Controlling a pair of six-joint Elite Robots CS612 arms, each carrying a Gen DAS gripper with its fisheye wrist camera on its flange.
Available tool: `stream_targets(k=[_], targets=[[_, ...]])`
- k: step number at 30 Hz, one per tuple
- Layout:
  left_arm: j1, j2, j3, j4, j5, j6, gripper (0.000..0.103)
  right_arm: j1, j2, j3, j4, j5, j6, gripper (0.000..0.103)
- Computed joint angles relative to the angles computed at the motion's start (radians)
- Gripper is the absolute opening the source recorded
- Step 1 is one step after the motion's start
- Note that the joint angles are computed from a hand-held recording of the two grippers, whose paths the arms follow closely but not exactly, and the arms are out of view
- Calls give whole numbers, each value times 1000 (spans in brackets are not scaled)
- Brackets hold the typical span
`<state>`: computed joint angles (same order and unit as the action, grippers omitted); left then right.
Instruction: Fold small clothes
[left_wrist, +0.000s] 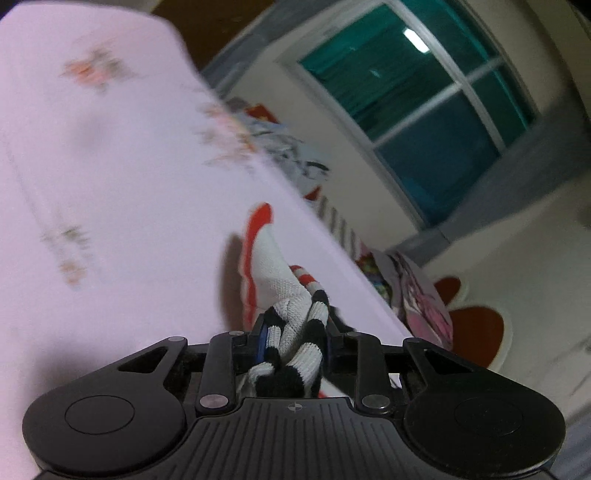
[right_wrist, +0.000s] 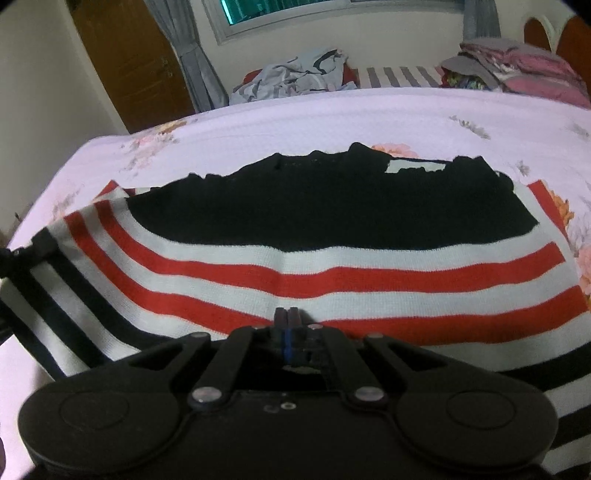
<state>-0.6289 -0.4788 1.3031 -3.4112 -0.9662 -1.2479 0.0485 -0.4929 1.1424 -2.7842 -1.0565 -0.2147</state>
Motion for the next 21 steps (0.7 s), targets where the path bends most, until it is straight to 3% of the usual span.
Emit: stream_targets(k=[2,5,9,12,17,19,20,21], targets=[[-4,1,-49,52,-15,69,27,-17,-4,-2,12,61,37,4],[-16,16,-145,134,-33,182,27,-55,-13,13,-60,145,134,4],[-31,66,-307,255,-70,292,27,-115,-25,29,-154,175,248,4],[-36,113,-434,382,-143,325,27,-154,-44,51,-160,176,238,6],[-41,257,-724,724,-349,373,27,-201,-59,78,-136,192,240,7],[-52,272,-752,724,-320,408,42,-211,-56,73,-96,204,236,12],[-49,262,-738,703,-353,400,55,-214,-54,68,-71,217,229,20],[-46,243,-709,674,-376,380,55,-216,-54,66,-48,228,217,31]])
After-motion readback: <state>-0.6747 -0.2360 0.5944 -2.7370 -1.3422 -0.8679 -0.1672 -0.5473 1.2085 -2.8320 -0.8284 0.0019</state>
